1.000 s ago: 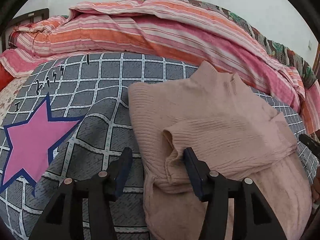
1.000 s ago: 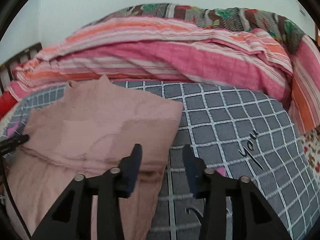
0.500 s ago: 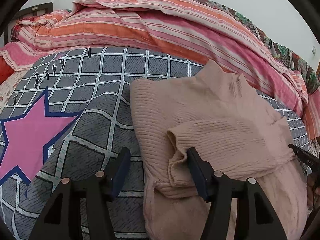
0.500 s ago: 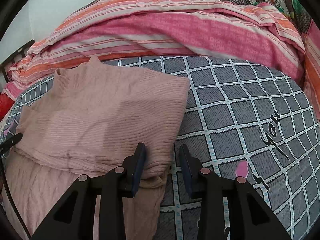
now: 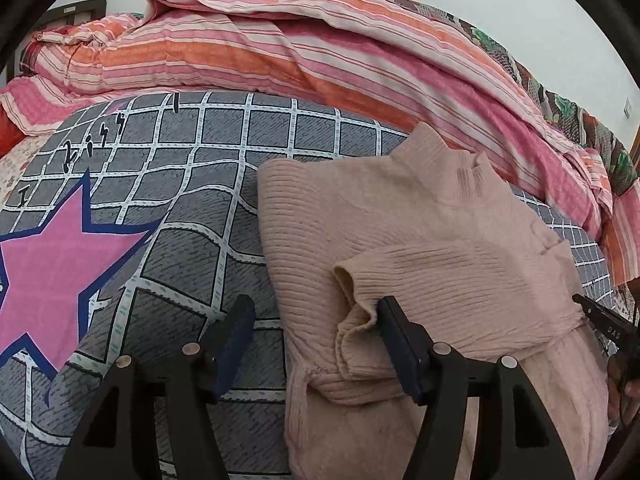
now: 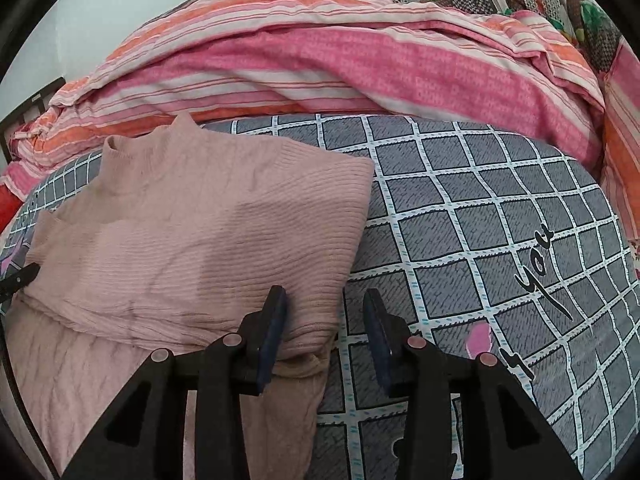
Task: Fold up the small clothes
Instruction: 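Release the hem and press the folded sweater flat with both tools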
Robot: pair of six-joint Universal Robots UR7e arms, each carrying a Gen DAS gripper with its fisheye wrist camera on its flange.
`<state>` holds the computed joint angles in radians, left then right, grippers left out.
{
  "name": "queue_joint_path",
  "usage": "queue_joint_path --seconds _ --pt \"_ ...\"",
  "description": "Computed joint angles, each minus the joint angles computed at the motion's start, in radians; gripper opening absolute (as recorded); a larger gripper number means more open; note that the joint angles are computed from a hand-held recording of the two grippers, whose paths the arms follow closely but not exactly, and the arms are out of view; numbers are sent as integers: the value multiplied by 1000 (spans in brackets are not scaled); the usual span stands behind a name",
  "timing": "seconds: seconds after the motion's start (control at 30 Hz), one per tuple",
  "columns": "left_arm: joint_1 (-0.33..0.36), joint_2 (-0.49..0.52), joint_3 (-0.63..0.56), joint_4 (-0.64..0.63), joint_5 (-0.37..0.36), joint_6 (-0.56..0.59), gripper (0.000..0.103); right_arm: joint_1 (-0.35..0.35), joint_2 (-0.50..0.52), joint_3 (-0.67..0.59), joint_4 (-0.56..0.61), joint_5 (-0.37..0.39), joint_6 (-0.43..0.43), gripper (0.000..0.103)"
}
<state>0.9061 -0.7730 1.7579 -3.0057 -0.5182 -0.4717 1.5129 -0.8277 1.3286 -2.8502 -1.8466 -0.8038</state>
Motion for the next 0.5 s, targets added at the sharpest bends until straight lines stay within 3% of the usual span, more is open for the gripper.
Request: queue_joint_path --seconds 0.5 --pt "-5 0 8 -32 -5 7 64 -2 -11 30 -57 1 -21 42"
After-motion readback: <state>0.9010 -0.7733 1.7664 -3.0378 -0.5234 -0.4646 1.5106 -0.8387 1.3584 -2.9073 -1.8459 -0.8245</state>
